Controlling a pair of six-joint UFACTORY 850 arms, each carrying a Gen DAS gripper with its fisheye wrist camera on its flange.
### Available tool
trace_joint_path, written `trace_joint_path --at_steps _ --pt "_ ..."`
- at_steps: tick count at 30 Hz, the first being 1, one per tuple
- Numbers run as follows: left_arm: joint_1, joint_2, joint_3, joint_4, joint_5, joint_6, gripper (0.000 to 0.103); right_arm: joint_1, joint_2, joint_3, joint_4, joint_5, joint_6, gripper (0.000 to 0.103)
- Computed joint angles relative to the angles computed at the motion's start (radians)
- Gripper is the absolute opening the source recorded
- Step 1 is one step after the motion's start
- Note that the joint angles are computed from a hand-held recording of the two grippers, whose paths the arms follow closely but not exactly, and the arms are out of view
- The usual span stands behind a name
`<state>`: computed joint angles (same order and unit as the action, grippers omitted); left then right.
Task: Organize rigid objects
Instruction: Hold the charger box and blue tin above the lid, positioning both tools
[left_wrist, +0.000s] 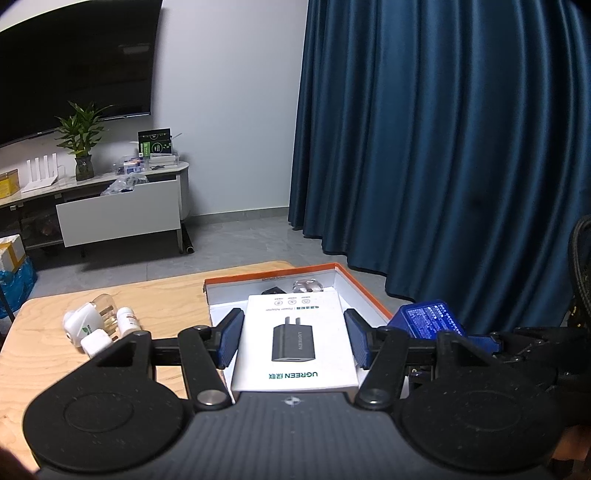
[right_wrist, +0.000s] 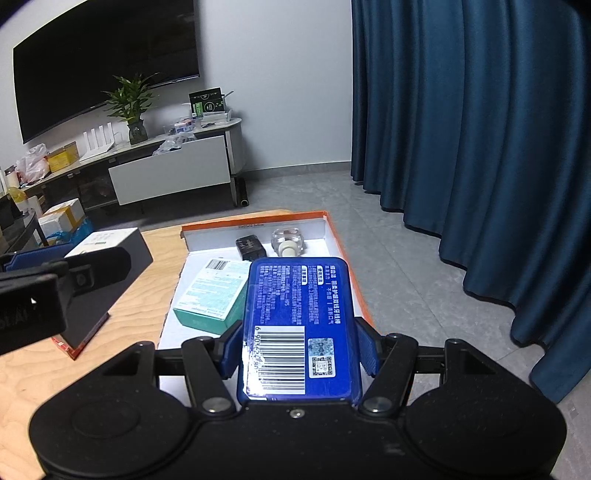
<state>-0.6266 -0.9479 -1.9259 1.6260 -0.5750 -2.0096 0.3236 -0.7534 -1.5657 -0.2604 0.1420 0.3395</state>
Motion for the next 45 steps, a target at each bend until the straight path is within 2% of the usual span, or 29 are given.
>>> trace_joint_path --at_steps 11,27,36,45 --pt "0.006 -0.017 -0.026 -0.017 0.016 0.027 0.060 -0.006 -0.026 -0.041 -0.021 -0.020 0.006 0.074" --pt "0.009 -0.047 -0.077 -0.073 0.029 0.088 0.060 -0.011 -0.055 -0.089 -0.163 -0.046 0.135 0.074" --pt "0.015 -0.049 -0.080 -0.084 0.035 0.102 0.060 -0.011 -0.057 -0.091 -0.147 -0.046 0.118 0.074" --pt "0.016 -0.061 -0.100 -0.102 0.030 0.120 0.060 -0.015 -0.095 -0.154 -0.445 -0.064 0.408 0.074"
